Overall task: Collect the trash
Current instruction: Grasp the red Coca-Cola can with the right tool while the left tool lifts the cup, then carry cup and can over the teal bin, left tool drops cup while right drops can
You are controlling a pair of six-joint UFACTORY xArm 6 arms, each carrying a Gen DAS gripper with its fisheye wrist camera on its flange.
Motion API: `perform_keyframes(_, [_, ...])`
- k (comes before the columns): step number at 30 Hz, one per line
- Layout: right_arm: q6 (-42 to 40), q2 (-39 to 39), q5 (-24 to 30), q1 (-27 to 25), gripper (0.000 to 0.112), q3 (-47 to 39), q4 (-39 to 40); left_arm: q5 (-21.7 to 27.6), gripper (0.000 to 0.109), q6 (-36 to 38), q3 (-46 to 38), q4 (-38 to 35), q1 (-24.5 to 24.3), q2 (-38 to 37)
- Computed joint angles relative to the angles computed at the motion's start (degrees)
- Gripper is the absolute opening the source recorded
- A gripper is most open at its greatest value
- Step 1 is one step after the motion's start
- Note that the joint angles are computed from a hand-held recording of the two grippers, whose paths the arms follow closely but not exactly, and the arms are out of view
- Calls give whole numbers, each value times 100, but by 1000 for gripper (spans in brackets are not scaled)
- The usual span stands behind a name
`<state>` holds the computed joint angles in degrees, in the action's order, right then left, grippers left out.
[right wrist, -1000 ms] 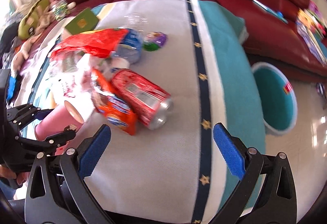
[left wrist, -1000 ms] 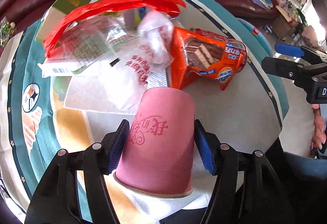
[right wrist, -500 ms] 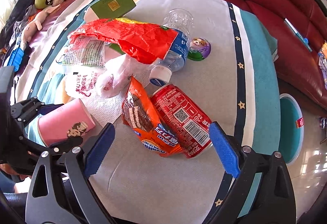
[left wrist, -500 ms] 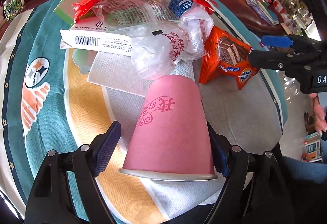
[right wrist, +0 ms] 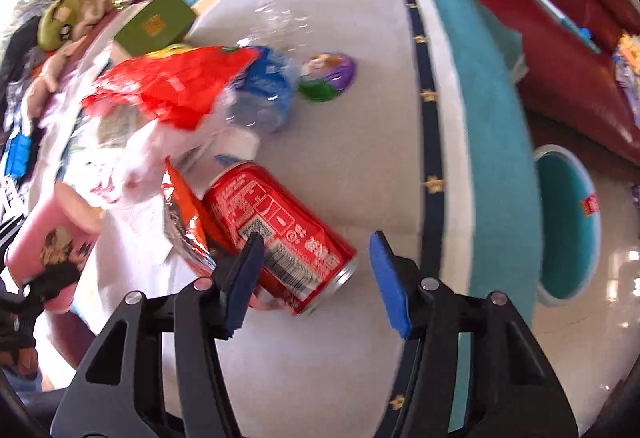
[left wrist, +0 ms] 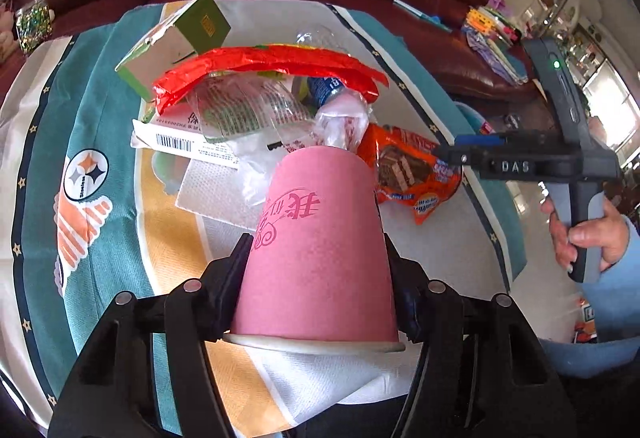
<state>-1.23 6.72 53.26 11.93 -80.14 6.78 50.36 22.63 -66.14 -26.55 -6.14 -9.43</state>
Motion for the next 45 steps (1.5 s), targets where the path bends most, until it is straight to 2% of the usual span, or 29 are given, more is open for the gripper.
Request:
perform_keyframes(3, [-348, 10, 280, 123, 55, -39, 223, 19, 63, -6, -95, -40, 22, 97])
perform_keyframes(6, [-579, 218, 663, 220, 63, -315, 392, 10, 63, 8, -44, -34, 9, 118])
perform_keyframes(14, [-784, 1237, 1344, 493, 66, -1550, 24, 1, 63, -143, -6, 25, 22, 216])
perform_keyframes(15, [-789, 1293, 1350, 498, 66, -1598, 54, 0, 63, -140, 14, 19, 37, 211])
perform_keyframes(16, [-782, 1270, 1252, 505, 60, -1527, 86, 12, 63, -140, 9, 14, 42, 200])
perform_keyframes(20, [-773, 1022, 949, 392, 58, -1152, 556, 30, 63, -187, -34, 50, 42, 118])
perform_keyframes(25, [-826, 486, 695, 51, 58, -532, 1080, 45, 63, -297, -242, 35, -77, 67])
perform_keyframes(35, [-1170, -459, 121, -926, 58, 595, 1961, -12, 63, -597, -1201, 562, -1106, 854])
perform_keyframes(40, [-1412, -763, -120, -1671, 58, 846, 2351, 145, 63, -803, -2243, 952, -1699, 1685])
perform_keyframes(45, [-1211, -719, -328, -2553, 58, 760, 2446, 565, 63, -962, -3850, 1180, -2215, 2915])
